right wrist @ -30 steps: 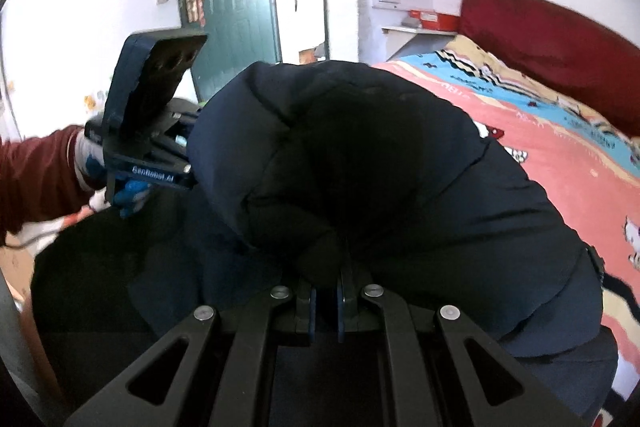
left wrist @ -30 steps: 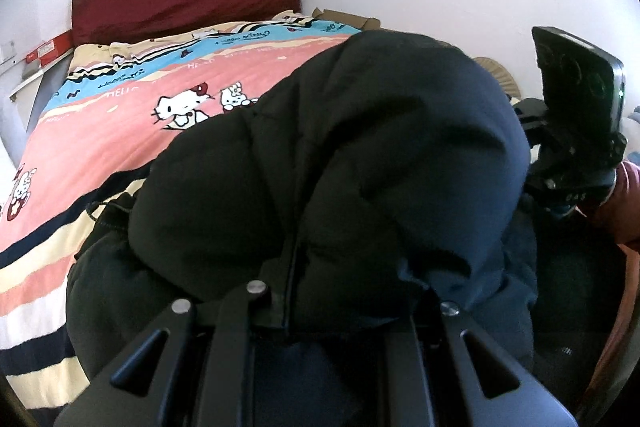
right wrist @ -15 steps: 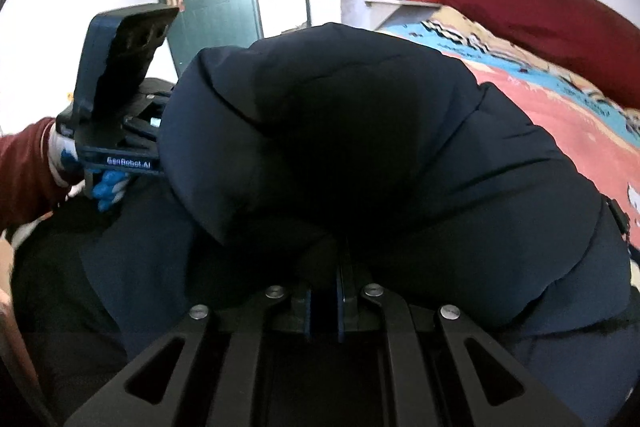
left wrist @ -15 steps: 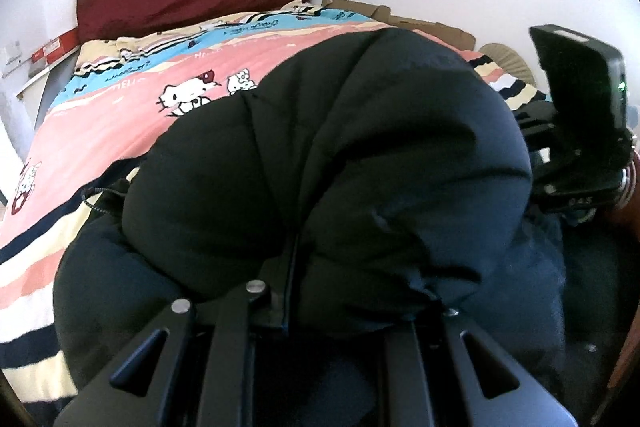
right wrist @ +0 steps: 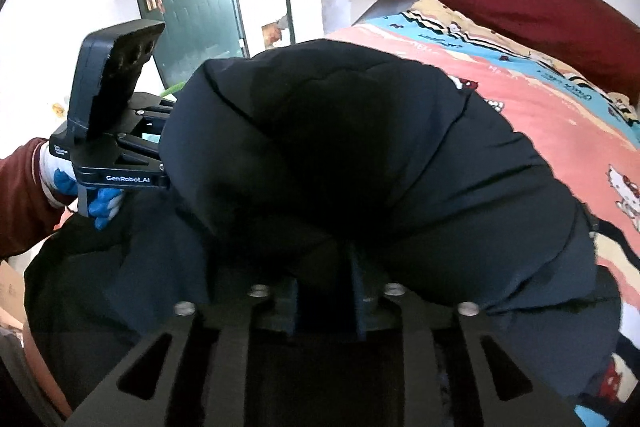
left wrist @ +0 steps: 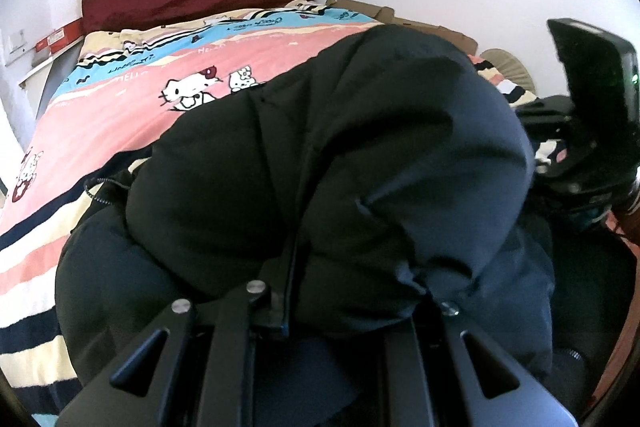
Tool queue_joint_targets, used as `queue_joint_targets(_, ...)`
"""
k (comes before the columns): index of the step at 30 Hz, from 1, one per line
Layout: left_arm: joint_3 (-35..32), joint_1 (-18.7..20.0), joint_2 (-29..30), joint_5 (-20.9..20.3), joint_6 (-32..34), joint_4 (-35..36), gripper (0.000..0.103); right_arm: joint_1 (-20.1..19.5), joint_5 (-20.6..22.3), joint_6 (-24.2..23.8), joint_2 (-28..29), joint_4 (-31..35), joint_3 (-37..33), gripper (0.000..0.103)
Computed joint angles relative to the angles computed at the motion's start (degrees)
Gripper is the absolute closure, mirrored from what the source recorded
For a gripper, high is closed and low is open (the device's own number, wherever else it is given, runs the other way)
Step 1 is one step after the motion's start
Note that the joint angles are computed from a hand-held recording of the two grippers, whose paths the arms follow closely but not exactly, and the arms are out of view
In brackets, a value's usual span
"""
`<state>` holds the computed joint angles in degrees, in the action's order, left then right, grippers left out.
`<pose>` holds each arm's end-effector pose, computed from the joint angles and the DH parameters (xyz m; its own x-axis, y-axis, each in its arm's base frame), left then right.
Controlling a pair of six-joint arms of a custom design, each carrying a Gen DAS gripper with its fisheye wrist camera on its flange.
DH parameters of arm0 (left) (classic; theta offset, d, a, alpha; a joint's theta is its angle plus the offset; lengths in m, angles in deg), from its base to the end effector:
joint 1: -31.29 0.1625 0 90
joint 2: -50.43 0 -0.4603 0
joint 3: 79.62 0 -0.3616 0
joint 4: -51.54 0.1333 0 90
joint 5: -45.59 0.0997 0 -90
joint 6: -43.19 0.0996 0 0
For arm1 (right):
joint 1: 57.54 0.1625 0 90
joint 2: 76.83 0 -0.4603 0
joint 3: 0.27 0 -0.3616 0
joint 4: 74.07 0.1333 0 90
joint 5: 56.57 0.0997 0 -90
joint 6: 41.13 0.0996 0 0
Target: Fold large clothes
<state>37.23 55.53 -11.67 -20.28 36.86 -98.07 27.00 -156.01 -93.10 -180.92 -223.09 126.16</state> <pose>-0.4129 -0.3767 0.1919 -0.5040 0.7678 -0.3955 0.8582 0.4968 -0.1291 0.0821 -0.3705 0.4523 -0.6593 -0.5109 0.5516 -0.7191 0.6426 -0.2644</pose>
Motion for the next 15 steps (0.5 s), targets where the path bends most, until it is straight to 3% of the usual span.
queue_joint_targets(2, -0.05, -0.08, -0.14, 0.16, -0.71, 0.06, 0.089, 0.46, -0.17, 0.68, -1.16, 2.06, -1.06, 0.051)
queue_joint_targets(4, -0.04, -0.11, -0.24, 0.22, -1.04, 0.06, 0.089, 0.73, 0.25, 1.02, -2.55, 3.50, -1.67, 0.041)
queue_joint_targets(9, 0.06, -0.31, -0.26, 0.57, -1.42, 0.17, 0.089, 0.36, 4.53, 1.88, -5.30, 6.70, -4.90, 0.039)
queue_joint_targets(15, 0.16, -0.59, -0.89, 0.93, -2.47, 0.92, 0.088, 0.47, 2.68, 6.88, 0.73, -2.76, -9.20, 0.031)
